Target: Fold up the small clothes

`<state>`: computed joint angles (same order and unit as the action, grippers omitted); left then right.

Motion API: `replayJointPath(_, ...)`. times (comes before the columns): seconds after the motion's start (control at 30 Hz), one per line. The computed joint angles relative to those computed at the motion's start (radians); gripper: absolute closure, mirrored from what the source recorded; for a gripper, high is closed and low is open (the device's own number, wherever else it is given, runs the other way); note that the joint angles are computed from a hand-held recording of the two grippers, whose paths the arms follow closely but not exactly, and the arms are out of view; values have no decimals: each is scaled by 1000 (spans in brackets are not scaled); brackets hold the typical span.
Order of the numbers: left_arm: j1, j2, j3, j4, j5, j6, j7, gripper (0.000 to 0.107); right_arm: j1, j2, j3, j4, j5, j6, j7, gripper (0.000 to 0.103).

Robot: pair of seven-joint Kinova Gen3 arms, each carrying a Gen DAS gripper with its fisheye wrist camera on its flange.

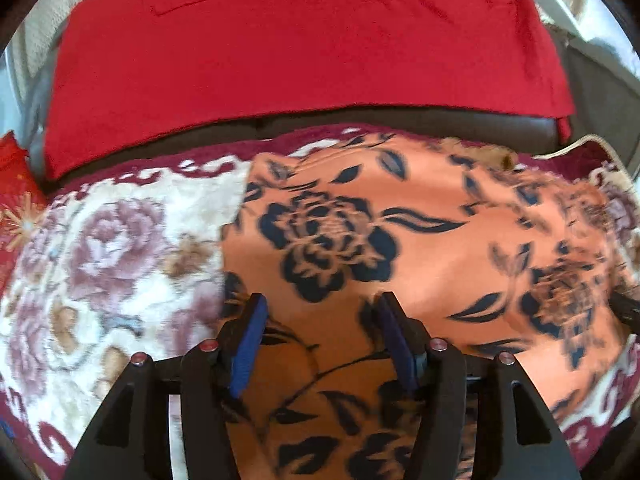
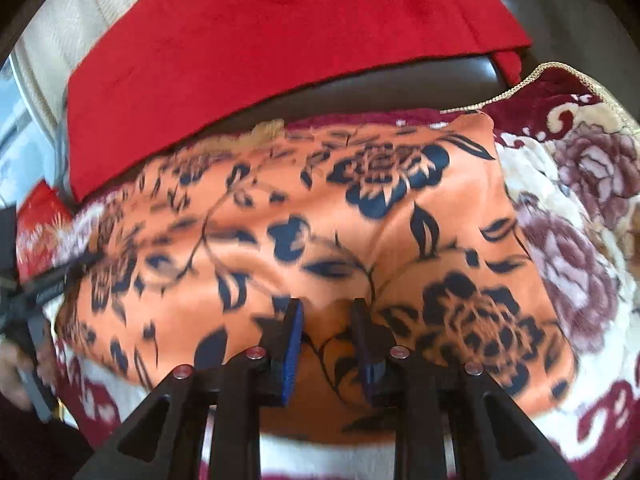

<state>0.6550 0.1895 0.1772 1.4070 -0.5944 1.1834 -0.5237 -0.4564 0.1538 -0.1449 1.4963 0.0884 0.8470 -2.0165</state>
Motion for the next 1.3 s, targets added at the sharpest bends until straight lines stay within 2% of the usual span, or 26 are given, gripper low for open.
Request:
replayJointPath(0.07,-6,-4,-4,23,-3,-13,4,47,2,-21,-3,31,-11,-5,-1,75)
replayJointPath(0.13,6,-5,0,29,-28,0,12,47,-16,-53,34,86,-60,-36,19,75)
replayJointPath(0.2,14,-6,4,33,-44,14,19,47,-85,-72,127,106,-110,-40,62,75)
replayJointPath(0.3,6,-22,7,23,-15,33,24,47,-172,-105,265,135,-204,-61,147,75)
replayJointPath(0.4,-10,-95,18,76,11,-15,90,48,-249,-185,404,211,-326,-126,214,75)
replayJointPath(0.47,-28,-154,37,126,9,-66,155,43,-297,-251,497,291,-407,-208,220,54)
replayJointPath(0.5,-41,-186,46,150,18,-88,190,41,-318,-284,543,336,-448,-248,204,22)
replayJointPath(0.53,-69,-214,72,176,20,-109,227,40,-338,-318,586,380,-489,-289,189,17)
replayJointPath(0.57,-114,-245,116,207,18,-138,268,40,-357,-354,623,422,-529,-330,190,17)
replayJointPath(0.63,-169,-310,180,266,9,-177,345,39,-353,-409,643,492,-611,-411,231,18)
replayJointPath(0.7,-160,-330,187,292,4,-196,370,35,-312,-444,611,531,-691,-478,306,22)
replayJointPath(0.73,-128,-316,166,285,12,-182,357,35,-312,-444,614,531,-723,-488,347,31)
replayJointPath(0.77,-115,-302,150,273,31,-172,336,35,-295,-428,601,519,-744,-481,371,38)
replayJointPath(0.8,-120,-293,150,274,54,-178,330,35,-258,-401,575,501,-749,-458,380,50)
replayJointPath(0.87,-149,-279,166,272,95,-173,317,35,-165,-328,500,441,-732,-381,347,67)
replayJointPath(0.93,-184,-251,168,268,150,-139,266,35,-76,-268,418,388,-668,-300,266,67)
replayJointPath(0.97,-182,-240,141,278,191,-146,248,32,-50,-225,396,362,-637,-259,225,68)
replayJointPath(1.0,-169,-243,95,296,231,-169,247,32,-39,-200,392,348,-621,-223,201,74)
replayJointPath(1.07,-169,-291,38,349,311,-247,251,32,-67,-200,436,341,-632,-200,201,78)
replayJointPath(1.1,-187,-314,37,365,335,-268,234,32,-108,-217,483,353,-657,-213,226,77)
replayJointPath(1.13,-213,-325,55,373,342,-273,233,32,-150,-240,529,377,-697,-242,266,73)
replayJointPath(1.2,-281,-365,109,398,348,-280,273,33,-232,-280,622,418,-779,-279,342,73)
replayJointPath(1.3,-317,-422,102,463,420,-348,284,33,-345,-310,761,458,-901,-284,450,72)
